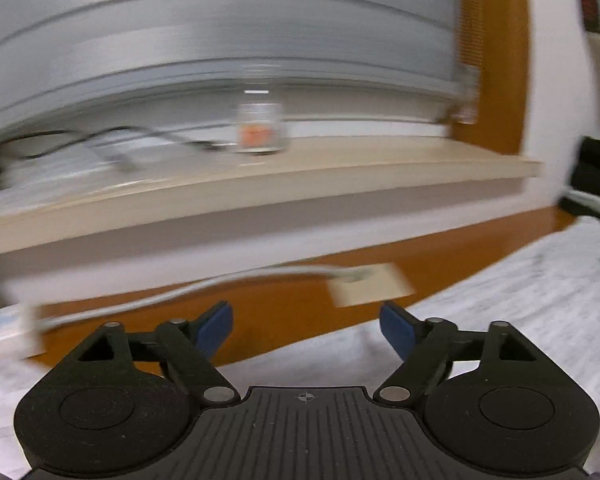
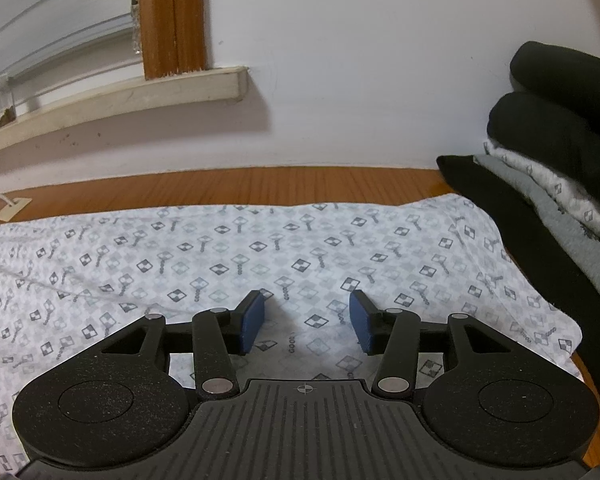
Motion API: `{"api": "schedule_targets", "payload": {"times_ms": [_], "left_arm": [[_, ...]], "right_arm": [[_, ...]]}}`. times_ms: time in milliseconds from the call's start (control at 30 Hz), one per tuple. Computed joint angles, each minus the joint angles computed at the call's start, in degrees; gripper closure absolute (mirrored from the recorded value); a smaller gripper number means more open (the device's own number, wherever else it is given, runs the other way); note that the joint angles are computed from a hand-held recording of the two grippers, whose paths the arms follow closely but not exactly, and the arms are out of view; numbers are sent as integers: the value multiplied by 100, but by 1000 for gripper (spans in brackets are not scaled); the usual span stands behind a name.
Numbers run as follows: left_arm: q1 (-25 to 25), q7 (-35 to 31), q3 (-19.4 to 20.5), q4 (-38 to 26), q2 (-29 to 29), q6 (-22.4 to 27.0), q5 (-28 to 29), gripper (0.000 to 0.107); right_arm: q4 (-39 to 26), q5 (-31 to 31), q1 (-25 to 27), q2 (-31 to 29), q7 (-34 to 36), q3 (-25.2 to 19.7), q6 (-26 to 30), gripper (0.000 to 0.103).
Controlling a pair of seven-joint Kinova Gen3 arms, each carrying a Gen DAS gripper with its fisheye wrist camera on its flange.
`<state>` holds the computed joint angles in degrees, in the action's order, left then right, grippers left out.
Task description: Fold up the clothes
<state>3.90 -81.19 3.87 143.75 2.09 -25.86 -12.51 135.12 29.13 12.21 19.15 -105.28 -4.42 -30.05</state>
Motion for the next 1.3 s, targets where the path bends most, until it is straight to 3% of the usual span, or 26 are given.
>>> {"api": "schedule_targets", "payload": {"times_ms": [100, 267, 400, 567, 700, 833, 933, 1100, 1233, 1300], "left_arm": [[107, 453, 289, -337, 409, -62, -468, 7], [431, 250, 546, -652, 967, -128, -475, 5], [472, 90, 645, -870, 1235, 135, -520, 5], [278, 278, 874, -970, 1331, 261, -755, 5], [231, 313, 918, -1011, 1334, 372, -755, 5], [-2, 609, 1104, -1052, 1325, 475, -1046, 4], [-5, 675, 1103, -1071, 1329, 513, -1074, 4], [52, 665, 1053, -1074, 1329, 527, -1008, 4], [21, 695, 1072, -1079, 1337, 533, -1035, 5], [16, 701, 1074, -1080, 1335, 535, -1041, 5]], "right_arm": [[-1, 41, 26, 5, -45, -15, -11, 54], [24, 4, 5, 7, -41, 3, -53, 54], [127, 147, 69, 33, -292, 107, -351, 53], [690, 169, 802, -139, -428, 286, -1275, 54], [704, 591, 1207, -325, -1242, 727, -1128, 55], [606, 1311, 1915, -270, -2174, 600, -1083, 63], [558, 1625, 1938, -188, -2576, 647, -1191, 67], [300, 976, 1437, -104, -2526, 664, -686, 67], [350, 668, 1340, -53, -2117, 702, -981, 83], [367, 938, 1551, -58, -2190, 582, -1200, 84]]}}
